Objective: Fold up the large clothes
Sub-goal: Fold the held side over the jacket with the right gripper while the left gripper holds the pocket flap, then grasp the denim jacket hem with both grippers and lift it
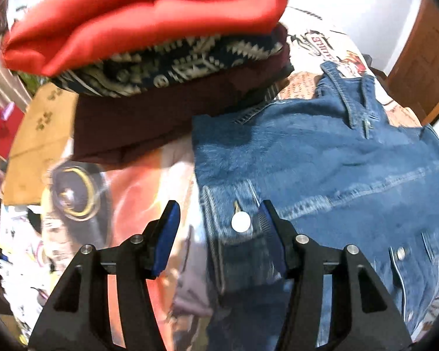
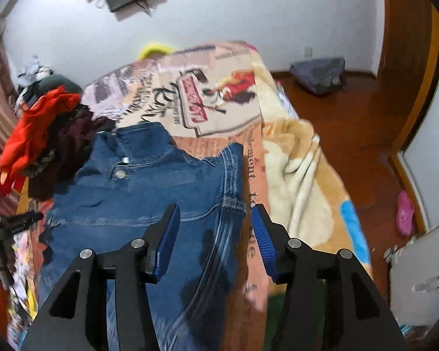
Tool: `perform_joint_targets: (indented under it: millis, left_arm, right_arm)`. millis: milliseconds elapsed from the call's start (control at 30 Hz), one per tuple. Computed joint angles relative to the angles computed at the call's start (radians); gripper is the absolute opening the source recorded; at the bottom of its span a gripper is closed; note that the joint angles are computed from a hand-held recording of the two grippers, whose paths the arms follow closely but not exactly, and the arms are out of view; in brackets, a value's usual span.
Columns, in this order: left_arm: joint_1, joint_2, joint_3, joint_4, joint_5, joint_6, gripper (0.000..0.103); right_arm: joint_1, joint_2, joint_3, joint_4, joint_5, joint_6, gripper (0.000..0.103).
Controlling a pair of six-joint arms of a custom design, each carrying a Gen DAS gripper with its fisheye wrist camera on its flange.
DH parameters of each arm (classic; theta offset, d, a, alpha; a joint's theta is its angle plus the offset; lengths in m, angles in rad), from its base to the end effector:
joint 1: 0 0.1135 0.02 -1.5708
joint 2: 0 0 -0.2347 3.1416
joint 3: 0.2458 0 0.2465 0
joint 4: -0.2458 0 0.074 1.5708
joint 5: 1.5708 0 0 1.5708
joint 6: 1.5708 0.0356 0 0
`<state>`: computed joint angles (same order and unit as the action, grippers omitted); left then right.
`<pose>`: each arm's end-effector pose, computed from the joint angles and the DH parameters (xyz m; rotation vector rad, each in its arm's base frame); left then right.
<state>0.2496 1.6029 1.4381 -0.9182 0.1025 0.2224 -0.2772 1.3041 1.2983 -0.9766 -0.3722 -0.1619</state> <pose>0.3153 0.0766 0.2714 -0.0022 2.6442 0.0220 0.2508 -0.0579 0.3094 0.0017 2.4800 0.2916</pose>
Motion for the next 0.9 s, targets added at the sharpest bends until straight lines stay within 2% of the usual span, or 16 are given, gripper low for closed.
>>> perform_joint_targets:
  millis: [67,133,167,333,500,700,867,900]
  left_arm:
    - [0.015,-0.06,-0.017,-0.027,0.005,0.019,0.061]
    - [0.027,-0.108,-0.033,-0.043,0.014,0.025,0.068]
    - [0.045,-0.147,-0.051,-0.056,0.028,0.037,0.068]
    - [0.092,-0.242,-0.151,-0.101,0.093,0.072,0.079]
    - [0.176,-0.292,-0.301,-0.142,0.149,0.144,0.08]
    - [0.248,-0.215,-0.441,-0.165,0.244,0.159,0.08]
    - [0.315,-0.187,-0.488,-0.177,0.403,0.149,0.08]
    - [0.311,-0.199,-0.492,-0.187,0.421,0.158,0.076]
  right_arm:
    - [-0.017,-0.077,-0.011,-0.045,-0.023,-0.048,0.051]
    - [-0.037,-0.139,-0.022,-0.085,-0.049,-0.086,0.063]
    - [-0.049,-0.175,-0.032,-0.104,-0.064,-0.106,0.065]
    - [-0.086,-0.302,-0.114,-0.166,-0.088,-0.197,0.068]
    - [-0.092,-0.398,-0.27,-0.187,-0.056,-0.229,0.069]
    - [-0.07,-0.458,-0.48,-0.163,-0.001,-0.223,0.069]
    - [-0.097,-0.499,-0.567,-0.131,-0.02,-0.206,0.069]
    - [-0.102,-0.494,-0.561,-0.137,-0.027,-0.206,0.069]
